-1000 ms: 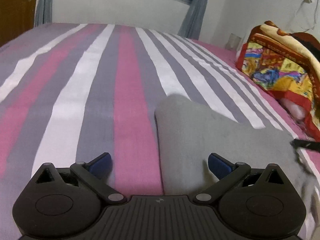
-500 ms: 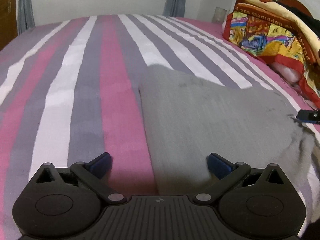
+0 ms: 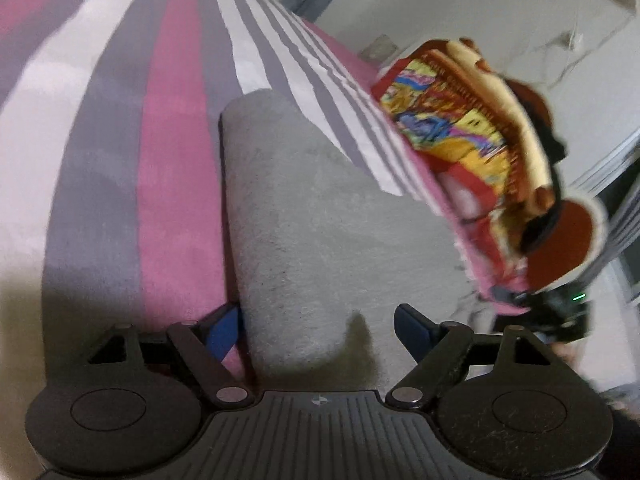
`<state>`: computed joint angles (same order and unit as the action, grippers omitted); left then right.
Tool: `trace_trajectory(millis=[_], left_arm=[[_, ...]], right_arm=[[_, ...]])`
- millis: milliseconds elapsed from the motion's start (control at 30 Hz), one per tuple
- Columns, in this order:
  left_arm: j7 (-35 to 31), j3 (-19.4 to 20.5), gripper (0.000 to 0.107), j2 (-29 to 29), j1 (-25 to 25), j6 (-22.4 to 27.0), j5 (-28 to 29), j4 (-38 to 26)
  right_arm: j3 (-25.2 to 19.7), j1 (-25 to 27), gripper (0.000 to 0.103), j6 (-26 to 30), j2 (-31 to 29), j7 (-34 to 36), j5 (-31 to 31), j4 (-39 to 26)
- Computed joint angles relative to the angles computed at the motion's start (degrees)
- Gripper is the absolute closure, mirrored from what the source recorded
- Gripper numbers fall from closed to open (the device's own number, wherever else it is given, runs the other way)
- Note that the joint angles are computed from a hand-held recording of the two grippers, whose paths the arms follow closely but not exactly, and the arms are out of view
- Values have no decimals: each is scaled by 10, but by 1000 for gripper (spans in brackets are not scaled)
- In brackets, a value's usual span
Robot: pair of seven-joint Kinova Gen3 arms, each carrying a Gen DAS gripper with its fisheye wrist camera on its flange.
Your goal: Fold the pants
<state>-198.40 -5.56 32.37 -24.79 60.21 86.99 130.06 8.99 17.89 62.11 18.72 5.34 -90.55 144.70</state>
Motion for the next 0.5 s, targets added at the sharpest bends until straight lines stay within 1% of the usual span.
trace_trajectory(millis=[33,100,133,200,267,300,367,467,500], left_arm=[[1,2,25,18,-11,19,-9,-9],[2,10,25,55,-32,57,-34,-31],[3,15,26,69,-37,67,-45,-44],[4,27,30,92,-40,76,-59,-64],[18,38,42,112,-43,83,-74,-90],[29,44,44,123,-46,87,-81,-104],[48,57,55,147,-52,98,-94,-130],[67,80,61,187,-66,124,-118,-168],[73,90,63,206,-70,137,-125,-184]], right_arm=[[1,4,30,5,13,0,9,-6],[-2,23,30,37,48,3,31,-23],[-6,29,30,51,65,3,40,-34],[-15,34,30,67,89,-7,62,-58],[-27,34,29,77,109,-16,82,-84],[-33,35,29,81,118,-16,89,-93],[-46,33,29,86,136,-17,96,-111],[-66,23,32,87,152,-11,94,-131],[-74,16,36,86,158,-9,89,-139]])
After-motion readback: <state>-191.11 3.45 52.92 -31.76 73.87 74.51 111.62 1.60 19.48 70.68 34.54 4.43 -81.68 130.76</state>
